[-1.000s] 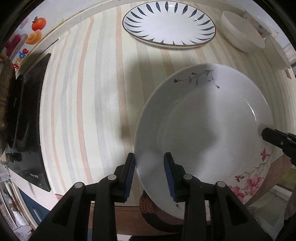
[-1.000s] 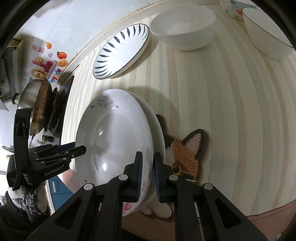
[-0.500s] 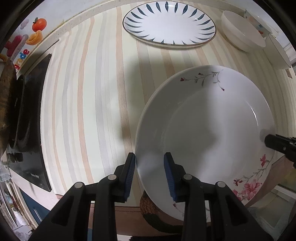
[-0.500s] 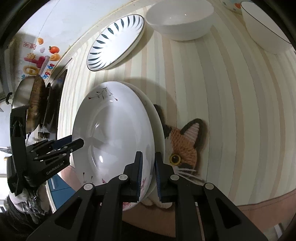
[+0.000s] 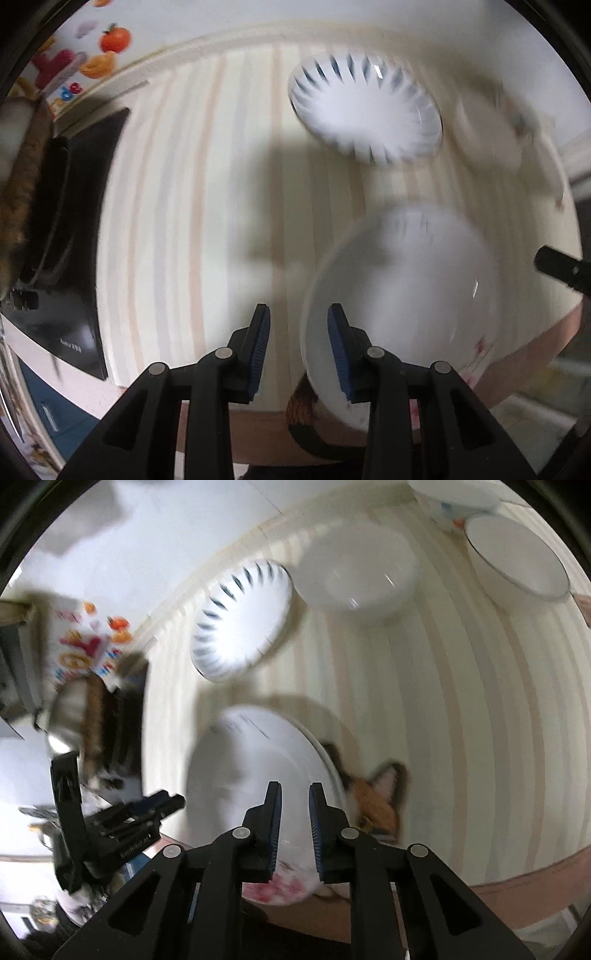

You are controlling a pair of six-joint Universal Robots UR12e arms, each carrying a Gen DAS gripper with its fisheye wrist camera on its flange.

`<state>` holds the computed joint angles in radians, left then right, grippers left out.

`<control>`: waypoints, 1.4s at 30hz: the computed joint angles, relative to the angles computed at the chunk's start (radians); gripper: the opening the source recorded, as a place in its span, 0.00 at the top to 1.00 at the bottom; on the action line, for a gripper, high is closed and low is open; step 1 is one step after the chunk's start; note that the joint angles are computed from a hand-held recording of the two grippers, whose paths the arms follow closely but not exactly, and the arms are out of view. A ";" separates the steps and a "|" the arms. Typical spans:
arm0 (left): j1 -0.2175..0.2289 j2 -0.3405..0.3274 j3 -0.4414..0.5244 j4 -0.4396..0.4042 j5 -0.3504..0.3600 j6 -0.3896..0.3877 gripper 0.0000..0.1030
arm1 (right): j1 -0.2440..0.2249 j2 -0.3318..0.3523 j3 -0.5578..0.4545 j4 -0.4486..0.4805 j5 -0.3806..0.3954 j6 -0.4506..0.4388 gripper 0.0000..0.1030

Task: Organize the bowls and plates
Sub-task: 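Grasp the rim of the blue-striped plate with the left tool while the right tool grips it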

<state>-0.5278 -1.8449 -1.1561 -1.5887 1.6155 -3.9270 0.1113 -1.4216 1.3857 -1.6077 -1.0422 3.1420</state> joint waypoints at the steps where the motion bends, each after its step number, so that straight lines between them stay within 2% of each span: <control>1: 0.013 0.002 0.002 0.019 -0.008 -0.007 0.71 | 0.002 0.013 -0.022 0.001 0.009 0.008 0.77; 4: 0.044 -0.014 0.028 0.056 -0.004 -0.027 0.71 | 0.019 0.079 -0.124 -0.007 0.021 -0.005 0.71; 5: 0.053 -0.024 0.040 0.065 -0.004 -0.029 0.71 | 0.030 0.110 -0.171 -0.012 0.007 -0.022 0.66; 8: 0.089 -0.058 0.068 0.089 -0.023 -0.018 0.71 | 0.061 0.205 -0.308 -0.008 -0.065 -0.062 0.65; 14: 0.127 -0.123 0.097 0.078 -0.085 0.002 0.71 | 0.107 0.419 -0.592 0.121 -0.204 -0.139 0.65; 17: 0.136 -0.144 0.102 0.054 -0.102 0.016 0.71 | 0.116 0.476 -0.660 0.161 -0.244 -0.152 0.65; 20: 0.145 -0.149 0.087 0.057 -0.139 0.020 0.71 | 0.119 0.506 -0.691 0.192 -0.254 -0.154 0.65; 24: 0.151 -0.145 0.060 0.102 -0.163 0.022 0.71 | 0.125 0.541 -0.734 0.240 -0.270 -0.182 0.67; 25: 0.151 -0.143 0.053 0.116 -0.161 0.025 0.71 | 0.126 0.547 -0.739 0.245 -0.276 -0.190 0.71; 27: 0.152 -0.136 0.038 0.141 -0.165 0.036 0.75 | 0.129 0.557 -0.747 0.252 -0.284 -0.210 0.86; 28: 0.151 -0.134 0.036 0.146 -0.164 0.039 0.79 | 0.130 0.559 -0.750 0.255 -0.280 -0.217 0.89; 31: 0.142 -0.143 0.054 0.123 -0.133 0.048 0.80 | 0.133 0.562 -0.752 0.256 -0.290 -0.239 0.90; 34: 0.140 -0.141 0.055 0.120 -0.130 0.039 0.80 | 0.134 0.558 -0.747 0.255 -0.299 -0.253 0.90; 42: 0.127 -0.171 0.122 0.092 -0.093 0.050 0.80 | 0.126 0.533 -0.716 0.242 -0.269 -0.254 0.90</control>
